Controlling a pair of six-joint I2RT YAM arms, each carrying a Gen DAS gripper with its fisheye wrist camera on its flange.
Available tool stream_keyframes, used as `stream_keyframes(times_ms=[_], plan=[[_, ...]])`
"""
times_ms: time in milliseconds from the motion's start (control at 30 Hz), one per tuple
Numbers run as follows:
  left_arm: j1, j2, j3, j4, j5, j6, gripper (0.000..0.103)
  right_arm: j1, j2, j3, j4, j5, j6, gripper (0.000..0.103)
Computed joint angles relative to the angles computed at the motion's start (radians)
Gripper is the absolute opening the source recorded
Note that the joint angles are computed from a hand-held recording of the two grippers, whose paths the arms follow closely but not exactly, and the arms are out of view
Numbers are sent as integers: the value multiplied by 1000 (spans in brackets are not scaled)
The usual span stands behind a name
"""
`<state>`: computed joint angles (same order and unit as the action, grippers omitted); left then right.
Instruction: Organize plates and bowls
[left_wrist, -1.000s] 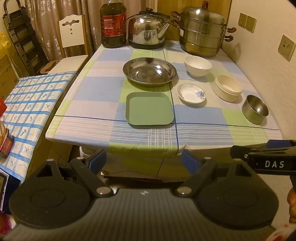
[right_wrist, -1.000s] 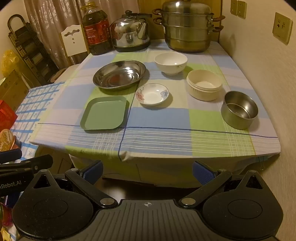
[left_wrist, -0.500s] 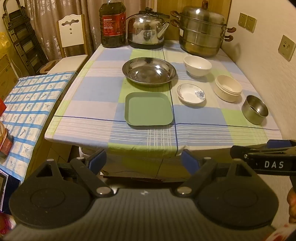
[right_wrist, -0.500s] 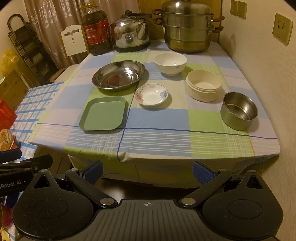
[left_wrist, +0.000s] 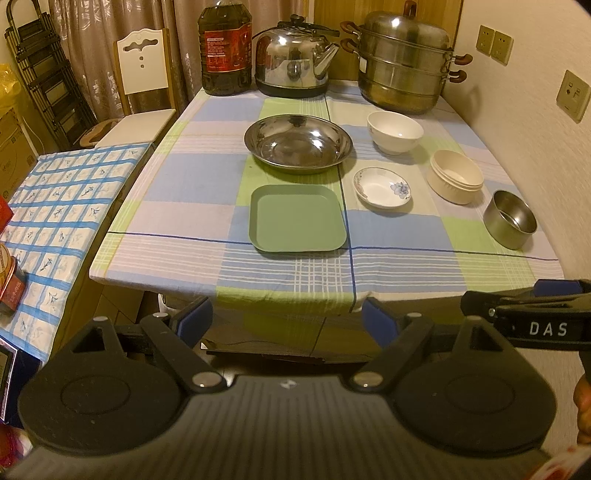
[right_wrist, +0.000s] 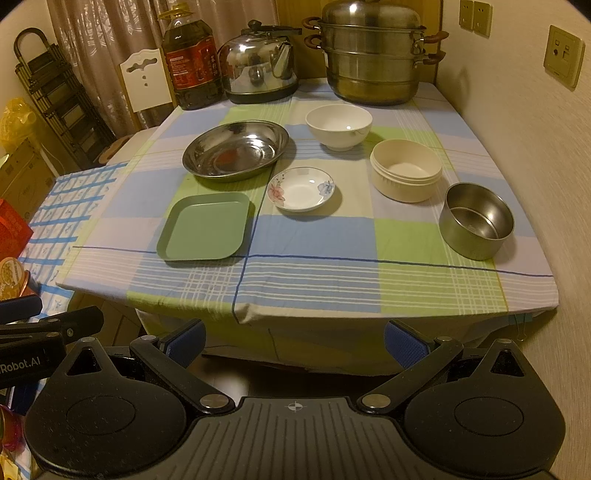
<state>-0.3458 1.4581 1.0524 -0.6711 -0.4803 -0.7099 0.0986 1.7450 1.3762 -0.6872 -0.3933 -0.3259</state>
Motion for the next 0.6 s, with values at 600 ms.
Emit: stream_keyframes(times_ms=[600], plan=[[1, 12, 2, 9, 0, 0, 86, -4, 8, 10, -4, -2, -4, 103]])
